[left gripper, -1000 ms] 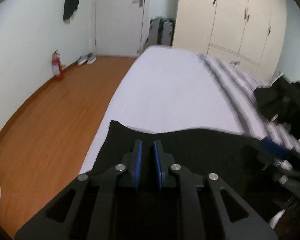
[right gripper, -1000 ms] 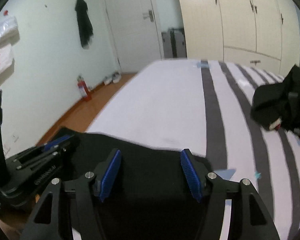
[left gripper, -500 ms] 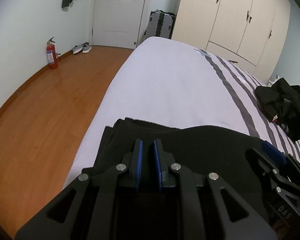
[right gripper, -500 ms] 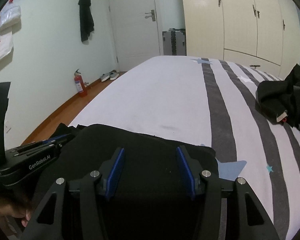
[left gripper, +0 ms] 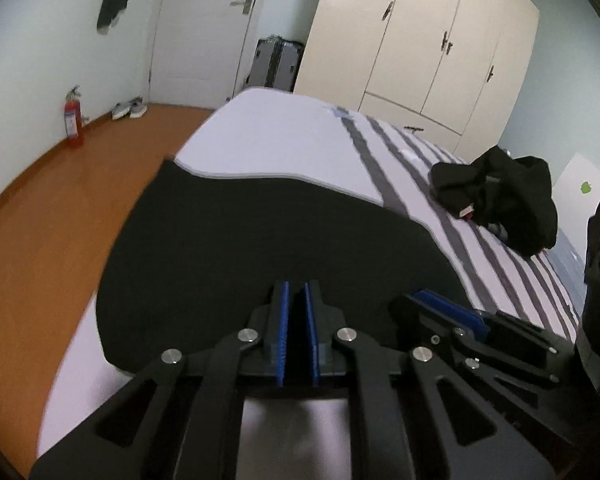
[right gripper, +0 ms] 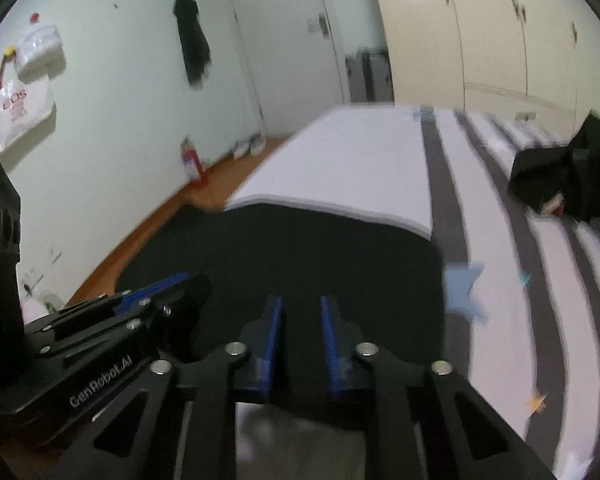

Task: Fold clothes
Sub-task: 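Lower the sweatshirt onto the bed and press it with both grippers, then open both grippers and pull them back from the folded sweatshirt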

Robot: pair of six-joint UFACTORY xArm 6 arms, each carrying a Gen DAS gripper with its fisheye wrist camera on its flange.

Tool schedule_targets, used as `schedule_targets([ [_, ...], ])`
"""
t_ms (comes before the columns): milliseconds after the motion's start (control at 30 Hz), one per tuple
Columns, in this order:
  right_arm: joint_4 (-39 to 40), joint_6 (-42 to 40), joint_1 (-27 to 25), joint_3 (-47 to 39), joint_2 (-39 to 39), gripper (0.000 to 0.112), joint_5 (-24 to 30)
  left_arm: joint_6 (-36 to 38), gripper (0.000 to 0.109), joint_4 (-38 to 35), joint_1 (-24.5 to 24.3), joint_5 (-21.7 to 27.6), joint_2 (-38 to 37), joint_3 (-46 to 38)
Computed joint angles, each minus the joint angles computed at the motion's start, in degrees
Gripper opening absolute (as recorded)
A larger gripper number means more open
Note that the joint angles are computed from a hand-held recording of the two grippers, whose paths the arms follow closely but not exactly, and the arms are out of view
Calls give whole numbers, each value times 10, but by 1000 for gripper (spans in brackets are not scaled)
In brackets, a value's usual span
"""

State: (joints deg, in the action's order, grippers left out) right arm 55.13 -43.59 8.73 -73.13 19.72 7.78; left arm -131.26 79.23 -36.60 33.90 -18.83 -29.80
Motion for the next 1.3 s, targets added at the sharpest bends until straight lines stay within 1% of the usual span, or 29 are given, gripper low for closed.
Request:
schedule_targets([
  [100,28,-12,-2,-14,21,16,9,-40,5,32,21,-16,22,-2],
  [167,17,3,1,-17,29,16,1,-31,5,19,23,-14,27,-9],
  [200,0,16,2,-16,30,16,-3,-27,5,8,15,-10,25,-9],
  [267,-14,24,-2,-17,25,16,4,20,4,-28,13,-10,8,-9],
  [300,-16,22,-5,-17,20,15,9,46,4,-45,9,-3,-7,-7],
  [367,-21,19,-10,-17,12,15,17,66,4,-58,-6,43,-48,7],
  [467,-34,41,-23,-18,14,15,0,75,4,-81,9,60,-88,37],
  [500,-44,52,-26,-18,17,11,-3,84,4,-89,27,39,-86,47],
  [567,-82,78,-31,-25,33,7,5,66,5,-57,40,17,-70,57],
  [600,-77,68,-28,-25,37,7,-1,30,5,-30,54,-3,-70,68],
  [667,-69,53,-23,-25,43,7,-11,0,5,-9,74,-27,-66,71],
  [700,-84,68,-25,-27,44,7,-6,12,5,-20,75,-24,-62,65],
  [767,-138,117,-31,-33,43,7,11,78,4,-72,71,-12,-66,54],
  [833,-178,145,-37,-44,38,7,28,96,4,-72,83,-6,-73,43],
  [867,-177,137,-41,-51,37,7,30,104,4,-72,89,-3,-76,38],
  [900,-180,134,-43,-57,39,7,20,111,4,-71,95,0,-78,32],
  [933,-187,139,-46,-65,44,7,15,116,4,-71,113,-16,-76,29],
  [1033,-252,216,-63,-121,85,7,41,162,4,-97,164,-70,-18,10],
  [1100,-282,246,-69,-150,111,7,58,169,4,-101,185,-100,18,8],
  [1167,-276,232,-66,-152,118,7,53,111,4,-51,200,-124,24,16],
  [1200,-272,230,-66,-152,119,7,53,98,4,-43,208,-136,24,18],
  [1267,-224,204,-68,-158,122,7,62,109,4,-46,209,-135,27,15],
  [1300,-214,198,-69,-158,122,7,64,128,4,-60,206,-130,27,13],
])
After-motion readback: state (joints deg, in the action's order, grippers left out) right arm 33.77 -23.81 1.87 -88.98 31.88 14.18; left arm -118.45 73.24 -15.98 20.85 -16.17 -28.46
